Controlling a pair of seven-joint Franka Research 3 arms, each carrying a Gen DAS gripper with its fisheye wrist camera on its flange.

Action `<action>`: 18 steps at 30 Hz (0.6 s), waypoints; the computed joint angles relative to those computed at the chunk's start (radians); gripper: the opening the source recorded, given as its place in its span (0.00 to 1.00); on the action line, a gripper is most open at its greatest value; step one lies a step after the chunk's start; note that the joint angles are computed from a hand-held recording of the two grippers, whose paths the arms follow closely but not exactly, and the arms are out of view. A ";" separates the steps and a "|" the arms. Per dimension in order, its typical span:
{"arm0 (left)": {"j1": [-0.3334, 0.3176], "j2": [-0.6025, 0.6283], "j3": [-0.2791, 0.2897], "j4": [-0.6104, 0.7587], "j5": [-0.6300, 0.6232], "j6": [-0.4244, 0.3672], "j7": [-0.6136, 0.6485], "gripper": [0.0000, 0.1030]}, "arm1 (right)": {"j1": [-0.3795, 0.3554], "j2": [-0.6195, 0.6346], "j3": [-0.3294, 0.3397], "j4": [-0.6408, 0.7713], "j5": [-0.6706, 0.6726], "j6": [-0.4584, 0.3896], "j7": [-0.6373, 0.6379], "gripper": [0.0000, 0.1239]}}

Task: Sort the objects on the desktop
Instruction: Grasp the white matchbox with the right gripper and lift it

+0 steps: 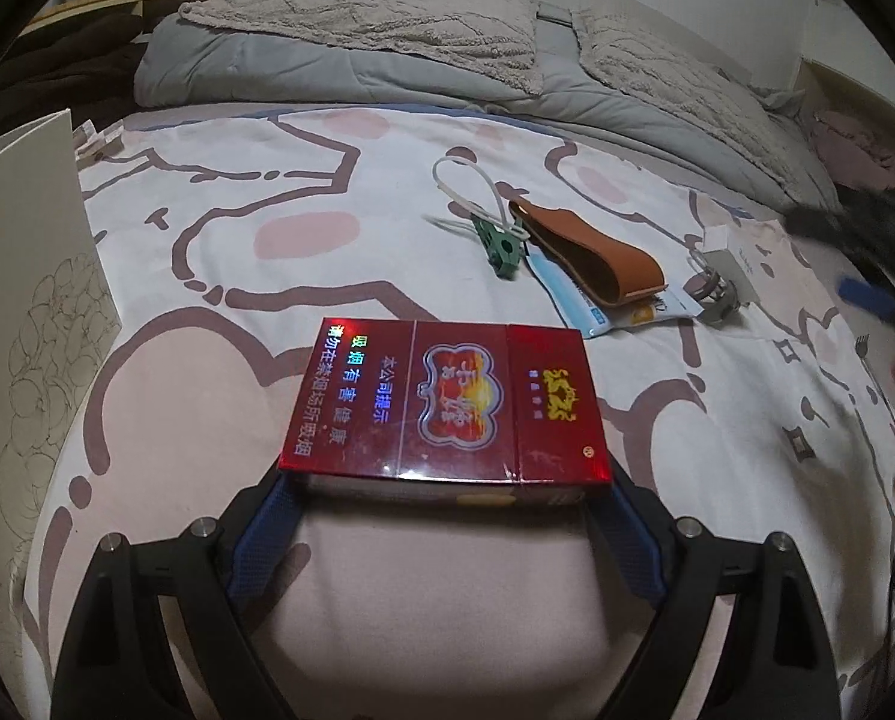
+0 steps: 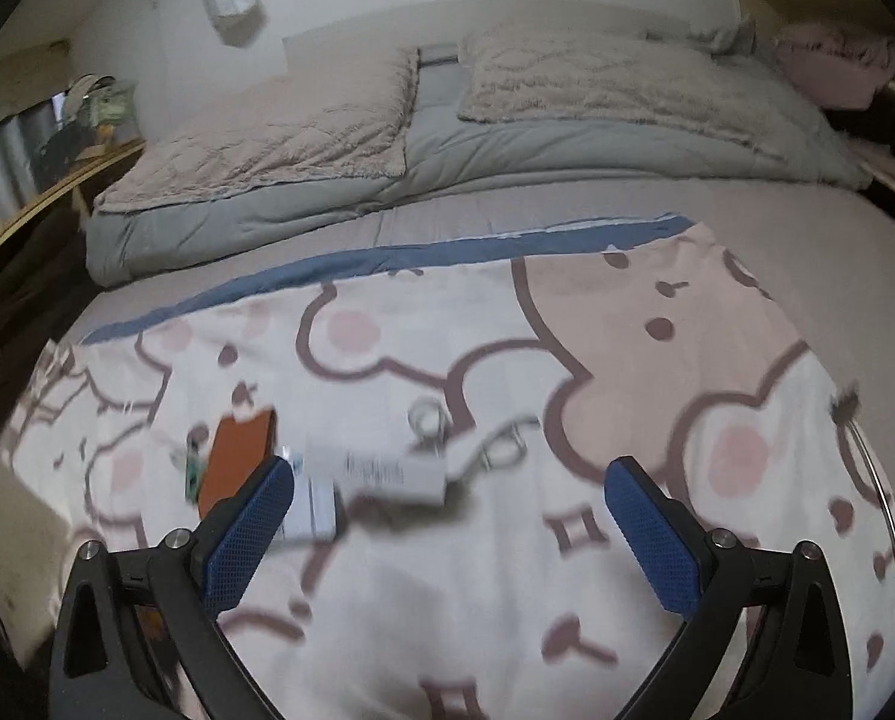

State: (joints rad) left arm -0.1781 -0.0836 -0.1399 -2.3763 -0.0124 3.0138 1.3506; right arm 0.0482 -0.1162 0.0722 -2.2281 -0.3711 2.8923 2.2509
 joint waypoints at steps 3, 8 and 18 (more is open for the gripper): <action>0.000 -0.002 0.001 -0.004 0.001 0.004 0.002 0.88 | 0.030 0.104 -0.018 0.142 0.083 -0.102 -0.079 0.42; -0.030 -0.007 0.021 -0.015 -0.096 0.021 0.079 0.88 | 0.092 0.223 -0.067 0.284 0.155 -0.207 -0.155 0.27; -0.051 -0.006 0.029 -0.011 -0.184 0.018 0.157 0.94 | 0.132 0.239 -0.100 0.271 0.255 -0.340 -0.289 0.27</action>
